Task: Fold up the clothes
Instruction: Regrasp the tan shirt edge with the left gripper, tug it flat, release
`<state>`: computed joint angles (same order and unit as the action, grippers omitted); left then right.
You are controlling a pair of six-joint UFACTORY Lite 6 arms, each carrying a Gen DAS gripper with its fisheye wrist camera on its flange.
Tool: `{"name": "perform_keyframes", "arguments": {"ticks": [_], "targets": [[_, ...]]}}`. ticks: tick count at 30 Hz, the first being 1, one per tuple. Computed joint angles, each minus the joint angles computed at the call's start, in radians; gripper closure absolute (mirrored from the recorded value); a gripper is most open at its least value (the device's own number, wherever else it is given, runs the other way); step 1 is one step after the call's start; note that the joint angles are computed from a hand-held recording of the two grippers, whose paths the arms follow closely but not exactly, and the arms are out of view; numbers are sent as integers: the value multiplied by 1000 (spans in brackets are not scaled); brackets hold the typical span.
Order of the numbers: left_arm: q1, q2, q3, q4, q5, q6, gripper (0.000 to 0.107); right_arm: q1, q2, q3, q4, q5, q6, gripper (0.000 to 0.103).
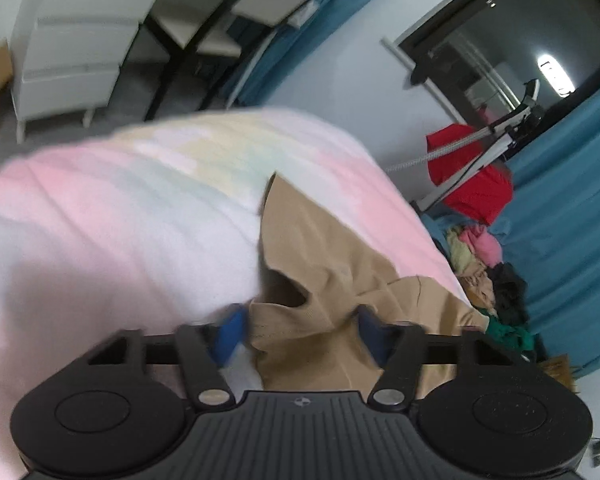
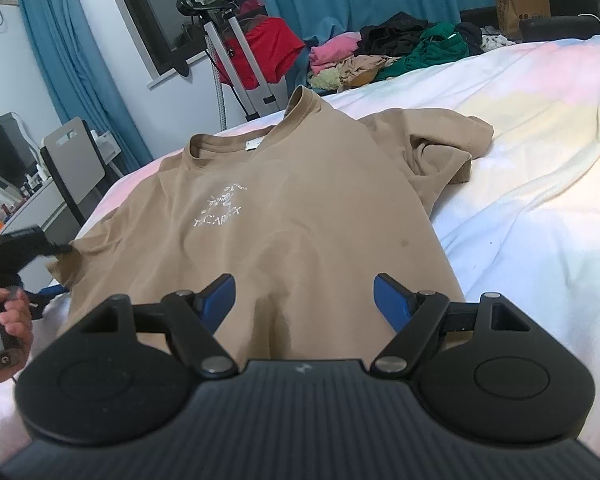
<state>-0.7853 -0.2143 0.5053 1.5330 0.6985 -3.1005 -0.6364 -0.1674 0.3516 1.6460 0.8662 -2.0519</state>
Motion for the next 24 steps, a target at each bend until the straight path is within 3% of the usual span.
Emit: {"name": "perform_keyframes", "arguments": {"ticks": [1, 2, 4, 9, 13, 14, 16, 19, 24], "targets": [[26, -4, -10, 31, -32, -12, 88, -4, -1, 0, -4, 4, 1, 25], [40, -13, -17, 38, -51, 7, 97, -8, -5, 0, -5, 7, 2, 25], [28, -25, -7, -18, -18, 112, 99, -12, -6, 1, -6, 10, 6, 25], [-24, 5, 98, -274, 175, 402, 99, -20, -9, 3, -7, 16, 15, 25], [-24, 87, 180, -342, 200, 545, 96, -26, -17, -1, 3, 23, 0, 25], [-40, 85, 182, -346, 200, 542, 93, -27, -17, -1, 8, 22, -6, 25], [-97, 84, 203, -371, 235, 574, 68, -29, -18, 0, 13, 23, -11, 25], [-252, 98, 270, -439, 383, 676, 46, -48, -31, -1, 9, 38, -17, 25], [-590, 245, 534, -527, 688, 764, 29, -104, -101, -28, -9, 87, -54, 25]]}}
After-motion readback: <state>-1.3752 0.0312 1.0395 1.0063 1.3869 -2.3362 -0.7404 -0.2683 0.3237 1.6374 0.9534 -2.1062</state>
